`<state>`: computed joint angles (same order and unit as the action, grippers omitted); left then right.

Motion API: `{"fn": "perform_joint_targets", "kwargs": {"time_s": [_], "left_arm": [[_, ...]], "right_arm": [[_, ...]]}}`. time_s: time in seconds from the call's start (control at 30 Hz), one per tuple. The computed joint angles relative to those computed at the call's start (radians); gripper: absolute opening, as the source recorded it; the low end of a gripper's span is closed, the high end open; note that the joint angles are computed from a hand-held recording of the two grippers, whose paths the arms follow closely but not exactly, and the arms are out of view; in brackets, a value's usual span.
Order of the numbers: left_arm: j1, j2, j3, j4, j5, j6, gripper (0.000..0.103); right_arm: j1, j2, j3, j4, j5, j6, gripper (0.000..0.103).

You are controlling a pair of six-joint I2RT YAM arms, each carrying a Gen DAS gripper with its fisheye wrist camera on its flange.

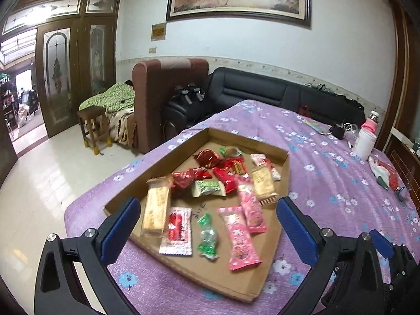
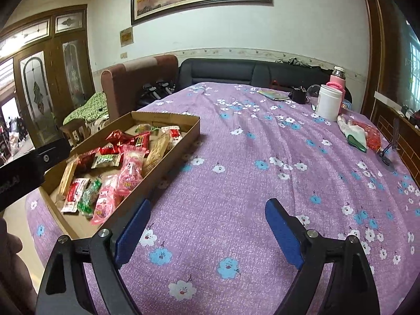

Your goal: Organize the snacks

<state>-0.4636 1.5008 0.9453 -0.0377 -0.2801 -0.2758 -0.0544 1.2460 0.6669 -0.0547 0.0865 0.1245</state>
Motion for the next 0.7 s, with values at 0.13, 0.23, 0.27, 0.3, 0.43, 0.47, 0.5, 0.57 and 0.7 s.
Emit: {"fn": "perform_joint_targets", "kwargs": {"time_s": [0.13,0.23,0.27,0.3,0.43,0.47,0.5,0.57,0.7], "left_arm": [[0.02,-0.001,-0.013,0.0,0.027,0.009,0.103],[0.032,0.005,-0.013,-0.007,0.045,0.016,0.103],[0.035,0.006,-0.012,-0.01,0.048,0.017,0.103],[0.038,0.007,-0.012,-0.011,0.051,0.016,0.103],[0.048,0.009,-0.007,-0.024,0.062,0.015,0.103],[0.049,0.009,-0.007,-0.027,0.064,0.016,0.103],[0.049,0.009,-0.008,-0.03,0.066,0.017,0.103],[0.047,0.012,-0.005,-0.034,0.063,0.019,0.103],[0.045,0.005,-0.014,-0.027,0.059,0.017,0.103]], "right_arm": [[0.031,0.004,0.004,-0.009,0.03,0.006,0.092],[0.052,0.009,0.011,-0.012,0.053,0.006,0.092],[0.059,0.01,0.014,-0.015,0.063,0.007,0.092],[0.066,0.011,0.015,-0.015,0.071,0.008,0.092],[0.082,0.018,0.024,-0.028,0.092,0.009,0.093],[0.084,0.021,0.025,-0.03,0.095,0.009,0.093],[0.085,0.024,0.027,-0.032,0.096,0.01,0.093],[0.087,0.026,0.027,-0.037,0.099,0.012,0.093],[0.09,0.017,0.022,-0.041,0.102,0.014,0.093]]}}
